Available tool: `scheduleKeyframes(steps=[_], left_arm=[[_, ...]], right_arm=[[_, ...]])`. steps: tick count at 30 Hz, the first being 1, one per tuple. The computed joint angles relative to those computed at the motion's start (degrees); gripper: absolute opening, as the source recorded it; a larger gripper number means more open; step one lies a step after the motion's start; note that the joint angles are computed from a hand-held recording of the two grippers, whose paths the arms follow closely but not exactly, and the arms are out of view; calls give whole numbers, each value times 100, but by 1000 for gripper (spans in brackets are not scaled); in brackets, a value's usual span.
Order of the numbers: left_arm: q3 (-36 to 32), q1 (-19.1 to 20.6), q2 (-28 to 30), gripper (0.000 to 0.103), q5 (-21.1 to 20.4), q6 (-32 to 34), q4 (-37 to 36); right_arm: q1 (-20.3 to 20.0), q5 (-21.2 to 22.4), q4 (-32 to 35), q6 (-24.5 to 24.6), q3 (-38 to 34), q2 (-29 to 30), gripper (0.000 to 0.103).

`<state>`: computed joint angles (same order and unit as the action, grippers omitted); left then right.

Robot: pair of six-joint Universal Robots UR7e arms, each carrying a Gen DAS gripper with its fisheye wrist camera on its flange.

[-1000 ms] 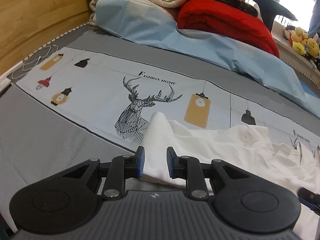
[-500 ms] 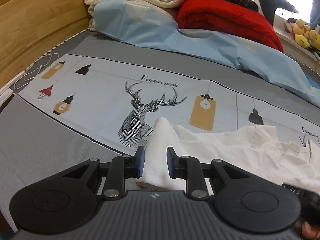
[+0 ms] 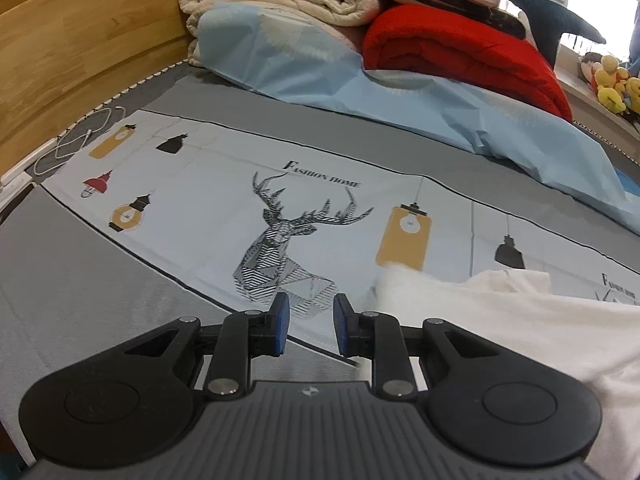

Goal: Fold small clothes
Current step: 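Grasp the shirt side edge with the right gripper and fold it over the body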

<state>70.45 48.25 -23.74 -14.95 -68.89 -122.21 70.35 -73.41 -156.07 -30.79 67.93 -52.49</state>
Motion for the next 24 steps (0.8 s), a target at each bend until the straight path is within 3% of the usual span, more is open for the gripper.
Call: scheduleKeyframes(steps=[2,6,9,13,15,16,19,24], left_arm=[[-103,-12,87,26,-13,201,-120],[-315,-9,305,26,-108,884,-632],[-514,15,451,26,-246,1135,-665],[-753,50,665,26,-540,1540,-870],[-908,74,774,26,-740,1661,-829],[-963,84,820,26,-828,1755,-857],[-1165,109,983,26,-975,2010,-881],[-1459,154,1181,26,-1083,2170,-807]], right_arm=[[-172,-300,-165,45,-252,20,6],[-500,-976,114,259,-842,172,6],[-648,-1034,219,304,-1004,231,6],[-675,-980,140,203,-1076,290,6],[-622,-1285,403,190,-1232,353,7],[-599,-1491,569,177,-1298,376,12],[-540,-2050,185,269,-1393,521,18],[-662,-1647,169,583,-1494,526,18]])
